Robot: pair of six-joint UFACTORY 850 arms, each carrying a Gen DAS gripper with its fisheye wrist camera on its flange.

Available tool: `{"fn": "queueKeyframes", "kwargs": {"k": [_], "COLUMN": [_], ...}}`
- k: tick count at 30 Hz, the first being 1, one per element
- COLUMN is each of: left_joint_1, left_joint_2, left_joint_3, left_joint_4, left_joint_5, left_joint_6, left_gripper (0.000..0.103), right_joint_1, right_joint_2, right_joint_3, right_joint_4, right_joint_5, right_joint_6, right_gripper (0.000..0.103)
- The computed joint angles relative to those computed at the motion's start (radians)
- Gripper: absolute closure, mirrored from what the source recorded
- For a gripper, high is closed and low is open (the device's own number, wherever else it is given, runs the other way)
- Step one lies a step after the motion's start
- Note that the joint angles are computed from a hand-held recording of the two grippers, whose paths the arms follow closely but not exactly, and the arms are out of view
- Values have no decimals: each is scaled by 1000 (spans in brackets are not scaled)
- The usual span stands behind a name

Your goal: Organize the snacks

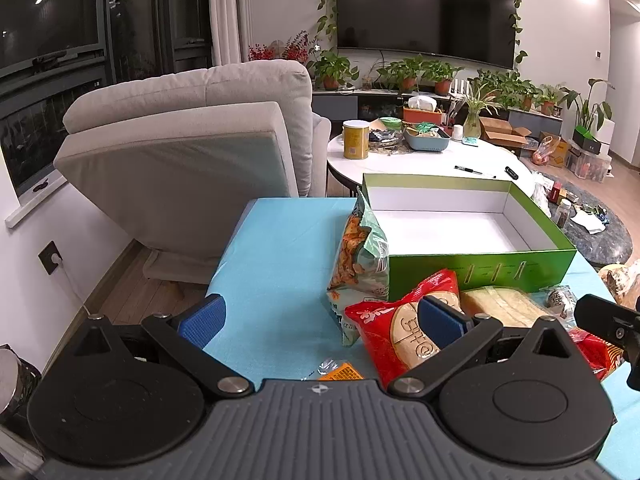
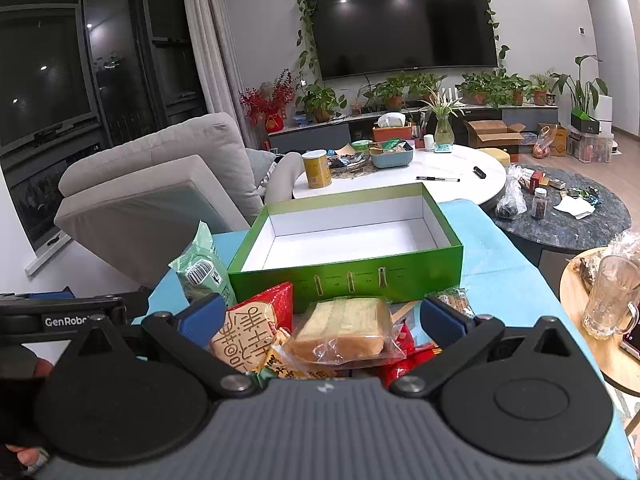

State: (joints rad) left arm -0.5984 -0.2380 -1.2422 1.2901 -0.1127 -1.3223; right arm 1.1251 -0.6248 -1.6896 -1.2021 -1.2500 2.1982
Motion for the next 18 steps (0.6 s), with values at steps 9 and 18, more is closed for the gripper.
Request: {"fn": "queueKeyframes", "kwargs": {"k": [9,18], "left_joint_1": [0,0], "left_joint_2": [-3,-16], "left_joint_3": [-1,-19], "left_joint_4": [43,20], "left_joint_5": [-2,-7], "left_joint_6": [-46,-24], "left_gripper": [0,0], "right_joint_1": [-3,-6], "right_joint_2": [-1,3], "right_joint_3": [1,10], "right_joint_4": [2,2], "right_joint_5": [1,1], "right_joint_6": [2,8], "right_gripper": [36,36]}}
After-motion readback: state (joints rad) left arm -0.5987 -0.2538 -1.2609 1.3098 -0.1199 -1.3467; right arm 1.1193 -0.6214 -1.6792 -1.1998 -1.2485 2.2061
